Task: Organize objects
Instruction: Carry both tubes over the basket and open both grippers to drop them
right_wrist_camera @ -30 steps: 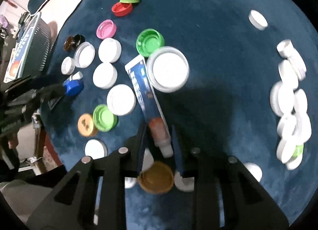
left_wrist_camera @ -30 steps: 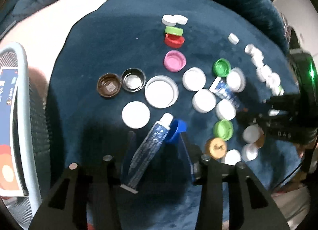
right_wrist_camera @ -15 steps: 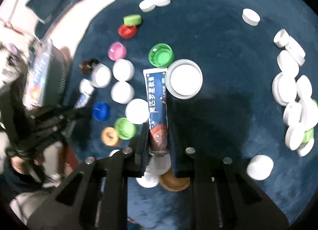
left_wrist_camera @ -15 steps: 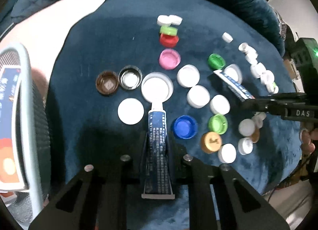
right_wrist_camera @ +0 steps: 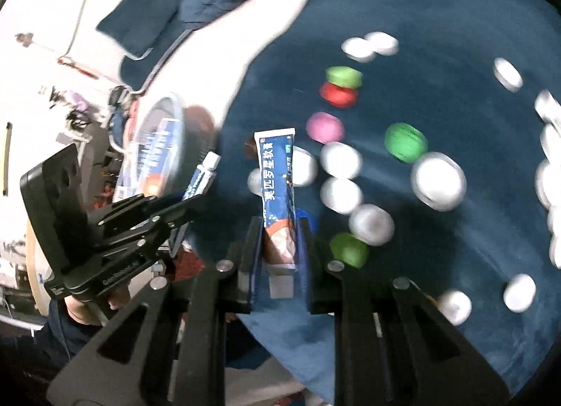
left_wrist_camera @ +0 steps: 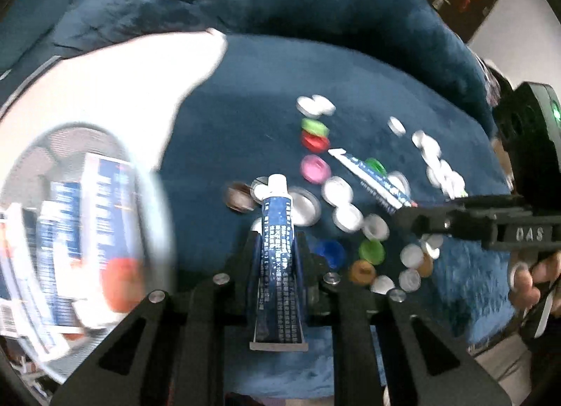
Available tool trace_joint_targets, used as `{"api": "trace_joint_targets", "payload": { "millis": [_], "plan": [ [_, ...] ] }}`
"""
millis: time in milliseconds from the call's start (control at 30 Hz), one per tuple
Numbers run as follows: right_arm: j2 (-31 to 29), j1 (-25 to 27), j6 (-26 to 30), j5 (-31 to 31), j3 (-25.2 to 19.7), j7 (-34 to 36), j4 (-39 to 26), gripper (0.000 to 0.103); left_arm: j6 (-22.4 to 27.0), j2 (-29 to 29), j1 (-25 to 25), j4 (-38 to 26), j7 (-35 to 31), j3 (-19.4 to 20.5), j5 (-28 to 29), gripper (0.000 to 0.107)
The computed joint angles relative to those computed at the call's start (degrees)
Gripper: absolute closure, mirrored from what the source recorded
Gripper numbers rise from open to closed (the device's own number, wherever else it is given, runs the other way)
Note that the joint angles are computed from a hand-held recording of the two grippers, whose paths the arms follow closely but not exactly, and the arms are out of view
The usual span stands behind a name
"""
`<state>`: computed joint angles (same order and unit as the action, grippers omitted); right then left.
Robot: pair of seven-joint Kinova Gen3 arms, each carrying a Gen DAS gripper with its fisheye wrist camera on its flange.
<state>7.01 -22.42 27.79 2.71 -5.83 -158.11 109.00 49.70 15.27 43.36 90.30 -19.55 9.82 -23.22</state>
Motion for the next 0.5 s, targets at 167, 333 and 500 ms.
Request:
{"api": "trace_joint_targets", "payload": {
  "millis": [167, 333, 500],
  "plan": [
    [7.95, 1.1, 2.92, -0.87, -1.28, 8.85, -13.27, 0.084, 5.04, -7.83, -1.03, 5.4, 8.27, -1.31, -5.33, 0.09],
    [16.84, 0.61, 1.35, -3.47, -0.53, 18.27, -26.54, 0.084, 6.83, -15.69, -6.33, 11.93, 17.24, -1.16, -9.48, 0.09],
    [23.59, 1.83, 4.8, -8.73, -0.98, 20.79, -36.79, 0.066, 5.42, -19.16, -12.28, 14.86, 19.9, -0.48, -7.26, 0.022]
  ]
}}
